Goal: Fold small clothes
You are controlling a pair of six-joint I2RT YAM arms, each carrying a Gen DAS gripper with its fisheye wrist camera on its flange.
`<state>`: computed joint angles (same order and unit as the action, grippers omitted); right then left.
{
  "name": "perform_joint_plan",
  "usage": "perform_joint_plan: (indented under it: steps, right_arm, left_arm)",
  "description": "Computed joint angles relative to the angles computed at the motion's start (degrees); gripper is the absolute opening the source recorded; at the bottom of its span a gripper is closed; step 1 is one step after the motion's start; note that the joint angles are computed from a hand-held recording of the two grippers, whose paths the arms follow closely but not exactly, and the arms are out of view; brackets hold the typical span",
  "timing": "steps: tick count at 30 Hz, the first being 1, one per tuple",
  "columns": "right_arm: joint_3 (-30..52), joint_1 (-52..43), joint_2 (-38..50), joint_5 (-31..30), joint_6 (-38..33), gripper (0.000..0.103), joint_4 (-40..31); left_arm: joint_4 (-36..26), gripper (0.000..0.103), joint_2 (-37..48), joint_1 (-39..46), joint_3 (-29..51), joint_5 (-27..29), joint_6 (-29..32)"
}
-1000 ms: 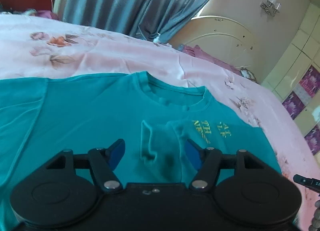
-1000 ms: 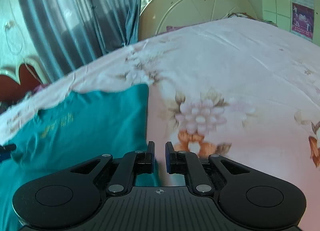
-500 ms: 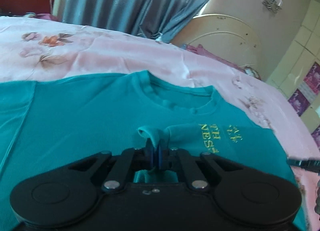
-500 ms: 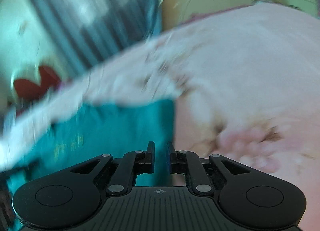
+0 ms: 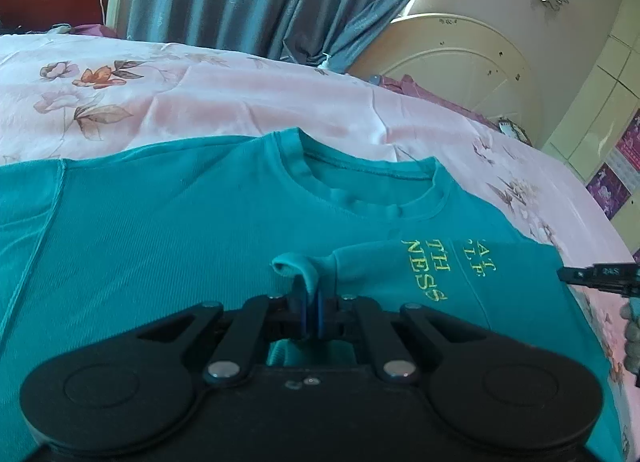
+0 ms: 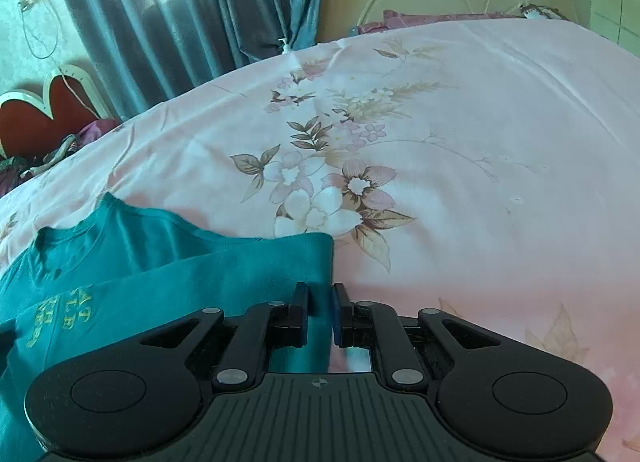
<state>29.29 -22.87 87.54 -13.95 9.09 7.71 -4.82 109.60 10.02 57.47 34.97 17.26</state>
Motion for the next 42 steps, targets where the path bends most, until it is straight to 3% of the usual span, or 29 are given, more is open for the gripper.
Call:
perform_joint_plan:
  steps: [4, 7, 11, 13, 15, 18, 21, 23, 24, 25, 26, 28, 31, 36, 37, 39, 41, 42]
  right_arm:
    - [-9.2, 1.92, -20.59, -0.47, -1.87, 0.011, -12.68]
    - [-16.25, 7.9, -33.12, 4.63, -0.34, 0.01, -19.49]
    - [-15.95, 10.49, -46.67, 8.06, 4.74, 0.011, -28.28]
    - [-15.68, 13.43, -47.8, 10.23, 5.98, 0.011, -30.51]
    - [-17.77, 15.5, -42.29, 11.56, 6.32, 0.01, -26.7]
    - [-16.4, 17.38, -43.54, 13.52, 9.3, 0.011, -28.74]
    - [-16.15, 15.47, -48.63, 14.34, 7.9, 0.011, -28.92]
    - [-15.22, 12.6, -44.52, 13.75, 6.82, 0.011, -23.52]
    - [-14.53, 11.06, -39.86, 12.6, 6.79, 0.011, -18.64]
    - [-13.45, 10.31, -35.25, 11.77, 7.32, 0.011, -14.45]
    - [-12.01, 10.72, -29.96, 11.82, 8.07, 0.011, -10.22]
    - [-9.11, 14.01, -19.34, 12.44, 10.07, 0.011, -0.68]
    - [-3.79, 19.2, -6.24, 9.61, 13.83, 0.011, 7.83]
    - [2.39, 21.94, 6.36, 10.29, 8.06, 0.011, 11.28]
    - [2.58, 19.71, 6.59, 12.64, 8.01, 0.011, 10.63]
    - [2.0, 13.56, 5.94, 14.02, 10.65, 0.011, 8.8]
    - [2.72, 7.46, 8.07, 10.21, 11.0, 0.01, 9.01]
    - [3.1, 6.13, 8.29, 8.12, 9.92, 0.01, 8.7]
  left_arm:
    - [-0.66, 0.005, 0.57, 0.48, 0.56, 0.91, 0.66]
    - [-0.85, 0.005, 0.74, 0.48, 0.81, 1.08, 1.24]
    - [-5.11, 0.01, -1.31, 0.72, 1.76, -0.12, 2.62]
    - [-6.06, 0.012, -4.17, 1.32, 0.24, -1.63, 4.03]
    - [-7.22, 0.015, -6.71, 2.68, -1.88, -1.25, 5.67]
    - [-6.63, 0.016, -7.43, 2.19, -4.64, -5.79, 10.89]
    - [-7.51, 0.017, -7.28, 2.87, -3.4, -3.59, 9.33]
    - [-4.74, 0.033, -8.1, 2.7, -3.6, -1.58, 7.1]
    - [-3.31, 0.05, -8.39, 2.14, -3.7, -1.2, 6.08]
    - [-1.37, 0.056, -8.71, 1.38, -4.03, -0.64, 4.74]
    - [0.21, 0.055, -8.82, 0.34, -4.31, 0.12, 3.34]
    - [0.82, 0.041, -8.74, -2.47, -4.18, 0.11, 0.79]
    - [4.68, 0.04, -9.31, -8.26, -6.57, -2.36, -0.09]
    - [6.32, 0.041, -4.79, -11.76, -5.56, -8.86, 2.36]
    - [6.2, 0.035, -3.8, -10.66, -4.84, -8.03, 2.93]
    - [5.45, 0.031, -2.96, -9.06, -4.09, -6.5, 4.45]
    - [6.17, 0.032, -3.51, -9.95, -4.8, -7.95, 4.47]
    - [6.87, 0.037, -3.77, -10.68, -5.32, -8.79, 3.98]
